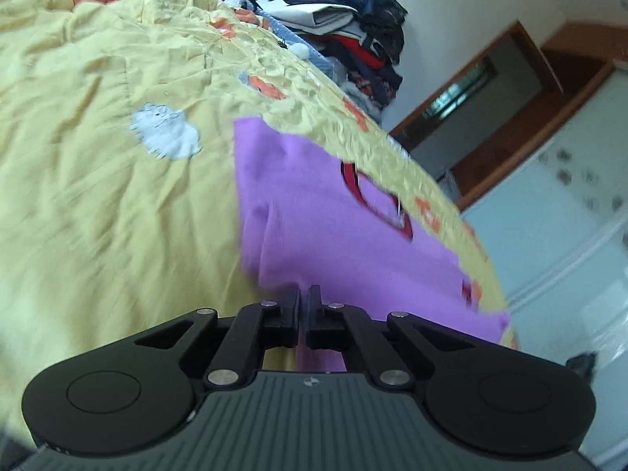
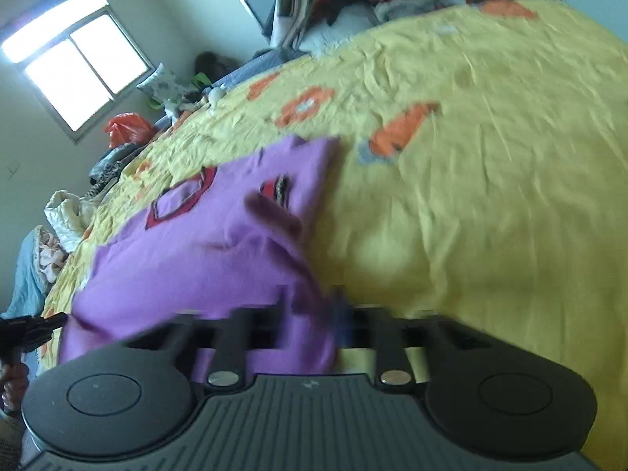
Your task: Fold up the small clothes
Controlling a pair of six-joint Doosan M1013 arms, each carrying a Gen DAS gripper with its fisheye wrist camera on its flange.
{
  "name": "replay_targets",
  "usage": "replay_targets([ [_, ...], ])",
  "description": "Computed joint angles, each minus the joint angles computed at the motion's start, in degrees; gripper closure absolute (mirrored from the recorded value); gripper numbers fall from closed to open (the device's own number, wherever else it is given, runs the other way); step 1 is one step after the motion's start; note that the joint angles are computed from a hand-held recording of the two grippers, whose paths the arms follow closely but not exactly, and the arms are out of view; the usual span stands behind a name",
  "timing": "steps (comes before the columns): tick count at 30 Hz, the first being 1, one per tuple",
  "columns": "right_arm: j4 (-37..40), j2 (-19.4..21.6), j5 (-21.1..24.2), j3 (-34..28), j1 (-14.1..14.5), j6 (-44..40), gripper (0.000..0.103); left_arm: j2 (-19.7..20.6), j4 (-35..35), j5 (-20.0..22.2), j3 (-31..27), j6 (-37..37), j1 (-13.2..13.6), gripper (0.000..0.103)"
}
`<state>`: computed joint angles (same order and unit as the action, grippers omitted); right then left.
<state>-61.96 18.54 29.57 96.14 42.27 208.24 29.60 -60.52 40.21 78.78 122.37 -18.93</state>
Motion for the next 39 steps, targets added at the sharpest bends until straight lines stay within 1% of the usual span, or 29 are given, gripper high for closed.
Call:
replay_targets([
  [1,-2.9,-0.6,-0.6,1.0,0.9,2.4,0.031,-0.8,-2.0,1.8,1.6,1.6,0.5,0.092],
  [2,-4.9,-1.1,-0.7,1.8,1.9,4.5,0.031,-1.8,-2.9,2.2,3.4,2.3,0.6,0.082],
  [3,-6.0,-1.3,-0.3,2.1,2.7,6.0,0.031,-2.9,-1.6,1.3,5.1,2.0,0.4,0.079],
  [5,-7.5,-1.6,1.3,2.5,4.2,8.6,0.031,-4.7,-0.9,0.0,8.1,1.6,0.1,0.064],
  [7,-9.9,-1.5,4.0,2.4,5.7,11.3,0.031,-5.8,-3.6,-0.3,10.7,3.1,0.1,0.062],
  [9,-8.3,-1.0,6.4,1.2,6.6,8.3,0.031,-6.2,-4.1,0.0,12.0,1.4,-0.1,0.053],
  [10,-6.6,-0.5,7.9,0.1,7.0,5.0,0.031,-6.2,-6.0,0.8,12.7,2.2,0.0,0.044],
  [11,-4.5,0.2,9.4,-1.2,7.3,1.1,0.031,-6.2,-7.4,0.8,13.4,2.9,-0.1,0.040],
  [12,-2.5,1.0,11.2,-2.6,7.6,-3.1,0.031,-6.2,-7.6,0.6,13.8,2.6,-0.3,0.039],
  [14,0.5,2.6,14.0,-5.3,8.3,-10.0,0.031,-5.7,-9.9,2.2,14.2,4.1,-0.5,0.039],
  [15,1.4,3.3,14.9,-6.4,8.5,-12.7,0.031,-5.3,-10.0,3.1,14.0,3.5,-0.6,0.039],
  [18,4.3,5.3,16.7,-9.6,8.9,-19.6,0.032,-4.3,-10.0,5.3,13.4,3.4,-1.0,0.042],
  [20,4.6,6.6,16.7,-11.1,9.1,-23.4,0.031,-3.8,-10.4,6.4,12.8,3.6,-1.1,0.043],
  [21,6.2,7.7,18.0,-12.6,9.1,-27.7,0.031,-3.5,-11.1,6.8,12.7,3.9,-1.1,0.043],
  [22,8.5,9.3,22.3,-14.9,9.3,-33.1,0.032,-3.3,-11.6,7.2,12.5,4.1,-1.1,0.044],
  [23,9.6,11.0,27.4,-17.2,9.6,-36.6,0.044,-3.1,-11.5,7.3,12.3,3.6,-1.0,0.047],
  [24,9.0,11.6,29.5,-17.7,9.9,-37.0,0.062,-2.8,-11.8,7.8,12.1,3.2,-1.0,0.049],
  [25,8.6,11.1,29.7,-17.2,10.1,-34.5,0.092,-2.6,-11.5,8.4,11.8,2.5,-0.9,0.055],
  [26,8.2,10.4,29.7,-16.3,10.2,-31.0,0.098,-2.5,-10.6,8.6,11.6,1.8,-0.8,0.063],
  [28,6.7,8.5,30.1,-13.8,10.9,-23.5,0.099,-2.6,-10.9,9.1,11.9,2.1,-0.6,0.068],
  [30,9.0,6.7,30.4,-11.4,11.6,-17.0,0.099,-2.6,-11.7,9.4,12.3,2.6,-0.4,0.070],
  [32,9.5,3.7,25.0,-6.7,11.9,-6.7,0.096,-2.6,-12.7,9.6,12.7,3.0,-0.1,0.070],
  [33,9.1,2.4,22.6,-4.6,11.9,-0.7,0.091,-2.6,-13.6,10.3,13.1,3.9,0.1,0.070],
  [34,7.3,1.2,20.2,-2.6,11.7,4.8,0.084,-2.4,-14.3,11.0,13.1,4.2,0.3,0.068],
  [35,4.1,0.2,17.8,-0.7,11.6,10.1,0.067,-2.2,-15.4,11.3,13.3,4.5,0.4,0.063],
  [36,1.5,-0.6,16.3,0.6,11.3,13.6,0.054,-2.0,-16.8,12.2,13.6,5.1,0.7,0.060],
  [37,-1.8,-1.1,15.2,1.8,11.0,17.1,0.033,-1.7,-17.8,13.1,13.7,5.4,0.9,0.056],
  [38,-5.2,-1.5,13.7,2.9,10.5,20.3,0.032,-1.5,-18.9,13.8,13.9,5.8,1.1,0.053],
  [39,-7.8,-2.1,10.4,4.3,9.5,22.8,0.032,-1.2,-20.4,14.5,14.0,6.5,1.3,0.052],
])
